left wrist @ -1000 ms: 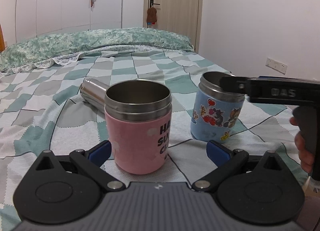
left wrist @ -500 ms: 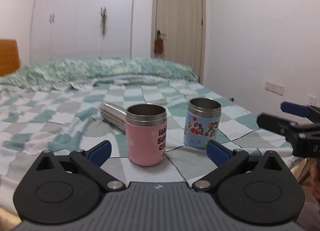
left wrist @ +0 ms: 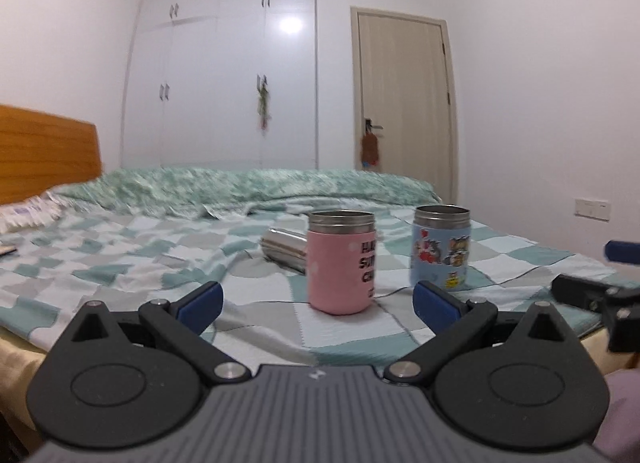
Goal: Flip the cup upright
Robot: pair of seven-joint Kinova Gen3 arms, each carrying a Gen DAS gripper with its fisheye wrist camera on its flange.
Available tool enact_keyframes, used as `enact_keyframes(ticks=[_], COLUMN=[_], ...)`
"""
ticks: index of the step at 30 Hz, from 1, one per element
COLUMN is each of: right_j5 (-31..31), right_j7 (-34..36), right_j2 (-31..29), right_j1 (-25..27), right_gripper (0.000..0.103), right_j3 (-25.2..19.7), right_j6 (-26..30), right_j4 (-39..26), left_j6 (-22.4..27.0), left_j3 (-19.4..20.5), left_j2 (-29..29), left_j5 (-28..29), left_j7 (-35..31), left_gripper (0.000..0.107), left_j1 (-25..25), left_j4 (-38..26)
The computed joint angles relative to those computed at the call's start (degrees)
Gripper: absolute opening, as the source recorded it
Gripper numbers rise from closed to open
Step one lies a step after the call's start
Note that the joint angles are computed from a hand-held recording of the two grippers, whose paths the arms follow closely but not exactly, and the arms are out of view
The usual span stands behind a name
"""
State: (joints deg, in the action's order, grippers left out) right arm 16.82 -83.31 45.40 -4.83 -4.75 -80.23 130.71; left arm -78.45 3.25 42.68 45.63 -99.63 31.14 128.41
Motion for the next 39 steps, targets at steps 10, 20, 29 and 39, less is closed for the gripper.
enact_keyframes(ticks=[10, 20, 29, 39], right_j5=[-2.2, -3.1, -3.1, -3.3], right_j7=[2.0, 2.8, 2.8, 2.6], right_j2=[2.2, 2.6, 2.9, 3.1], right_j1=[-1.2, -1.8, -1.8, -1.9], right_gripper=[0.103, 0.103, 0.103, 0.103], right_j3=[0.2, 0.3, 0.4, 0.3], right_j6=[-3.7, -4.8, -5.2, -5.4], right_j4=[0.2, 0.3, 0.3, 0.2], left_j6=[-4.8, -5.4, -5.6, -5.4], left_j3=[0.3, 0.5, 0.6, 0.7], left_j2=[3.2, 3.6, 3.8, 3.6], left_j5=[3.7, 3.5, 3.6, 3.9], left_j7=[1.5, 1.1, 0.9, 0.5], left_gripper=[0.103, 0.103, 0.103, 0.103], left_j1=[1.7, 1.7, 1.8, 1.9], left_j4=[-0.6, -0.5, -0.7, -1.0])
